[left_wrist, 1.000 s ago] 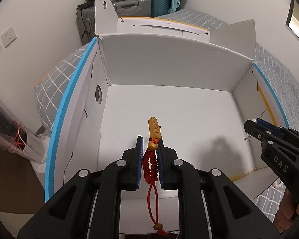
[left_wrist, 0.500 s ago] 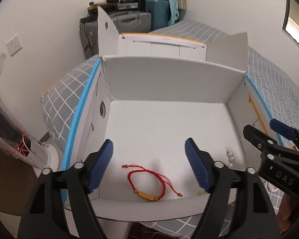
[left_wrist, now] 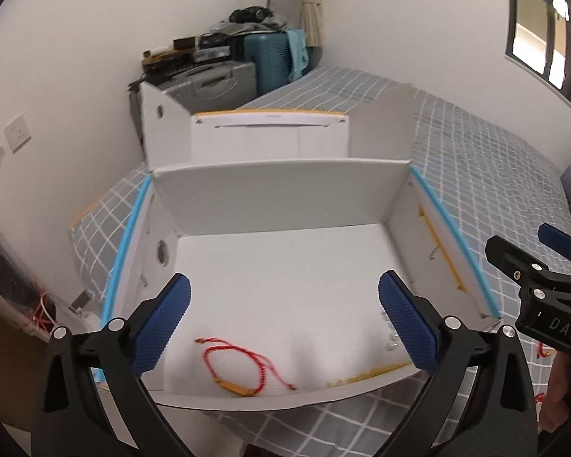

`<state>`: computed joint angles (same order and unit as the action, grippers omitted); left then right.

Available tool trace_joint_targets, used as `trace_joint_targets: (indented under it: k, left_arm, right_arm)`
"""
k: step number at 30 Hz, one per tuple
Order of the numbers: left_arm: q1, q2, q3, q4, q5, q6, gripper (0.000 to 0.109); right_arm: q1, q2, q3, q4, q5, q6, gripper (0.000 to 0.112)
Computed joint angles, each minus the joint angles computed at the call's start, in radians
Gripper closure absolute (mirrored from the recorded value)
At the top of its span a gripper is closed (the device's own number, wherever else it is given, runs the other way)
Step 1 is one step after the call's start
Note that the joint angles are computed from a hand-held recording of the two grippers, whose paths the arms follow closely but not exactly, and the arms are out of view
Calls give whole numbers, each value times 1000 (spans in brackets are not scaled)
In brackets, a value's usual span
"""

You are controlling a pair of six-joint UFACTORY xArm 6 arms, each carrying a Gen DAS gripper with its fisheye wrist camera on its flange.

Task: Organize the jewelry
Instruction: 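Open the right tool over the box and move both tools back to the bed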

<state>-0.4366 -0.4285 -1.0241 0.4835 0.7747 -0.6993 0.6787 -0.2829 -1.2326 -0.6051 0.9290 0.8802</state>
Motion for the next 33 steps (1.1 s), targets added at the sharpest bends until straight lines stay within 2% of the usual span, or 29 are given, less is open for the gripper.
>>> trace_joint_targets:
  k: [13,24,33]
  left_arm:
    - [-156,166,-156,-18,-41,22,11]
    - [-304,361,-315,-61,-86,95,11]
    - [-388,460,-340,-142,-134,173,11]
  right_arm:
    - [-138,-280,219,-20,88,21,18]
    - [-300,-531,401,20,167,-29,18]
    - [-405,-702,569,77,204,-93,18]
